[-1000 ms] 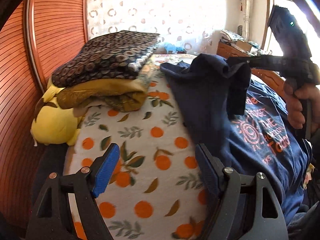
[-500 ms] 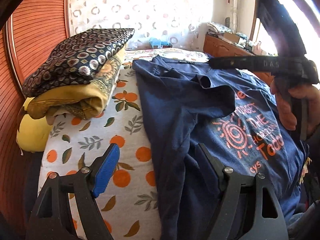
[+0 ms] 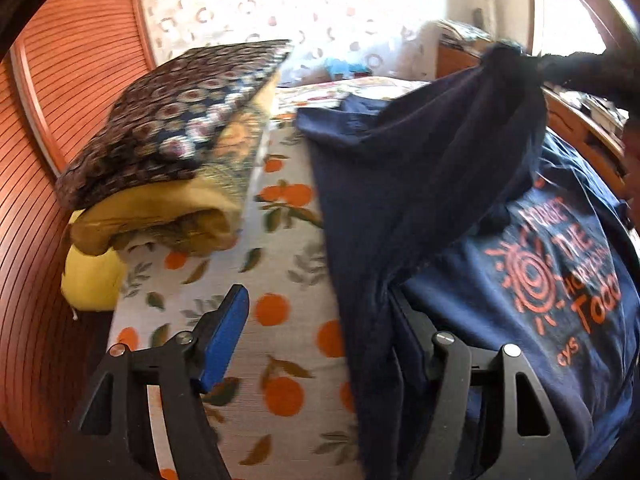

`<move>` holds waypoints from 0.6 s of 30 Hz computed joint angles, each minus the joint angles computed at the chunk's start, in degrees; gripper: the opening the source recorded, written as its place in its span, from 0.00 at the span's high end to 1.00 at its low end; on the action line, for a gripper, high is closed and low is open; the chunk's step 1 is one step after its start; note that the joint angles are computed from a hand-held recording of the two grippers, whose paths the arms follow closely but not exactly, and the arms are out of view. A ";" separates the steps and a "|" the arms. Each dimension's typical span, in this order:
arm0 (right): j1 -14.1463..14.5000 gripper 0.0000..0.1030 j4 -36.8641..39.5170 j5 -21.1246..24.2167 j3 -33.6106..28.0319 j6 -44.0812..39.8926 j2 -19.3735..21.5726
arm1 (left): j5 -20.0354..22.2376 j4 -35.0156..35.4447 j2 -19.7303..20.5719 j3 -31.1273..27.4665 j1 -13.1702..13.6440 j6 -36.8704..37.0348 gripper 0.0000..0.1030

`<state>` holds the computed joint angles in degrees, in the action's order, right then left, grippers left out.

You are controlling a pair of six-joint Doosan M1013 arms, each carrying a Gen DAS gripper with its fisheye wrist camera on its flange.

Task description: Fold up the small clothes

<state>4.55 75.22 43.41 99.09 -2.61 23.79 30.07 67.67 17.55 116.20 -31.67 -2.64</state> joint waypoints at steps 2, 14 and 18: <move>0.13 0.90 4.21 -4.85 1.30 -2.38 -1.54 | 2.63 0.61 -0.16 0.39 -0.10 -1.46 0.34; 0.37 0.69 -6.48 -6.37 3.25 2.87 0.00 | -1.14 6.74 -2.40 3.56 0.25 -8.61 0.34; 0.51 0.69 -9.85 -3.29 4.52 2.56 0.70 | -2.56 9.59 -2.70 3.77 -0.13 -10.20 0.34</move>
<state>5.06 65.37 40.12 103.60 -0.04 24.50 27.51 77.25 14.85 119.97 -31.80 -12.84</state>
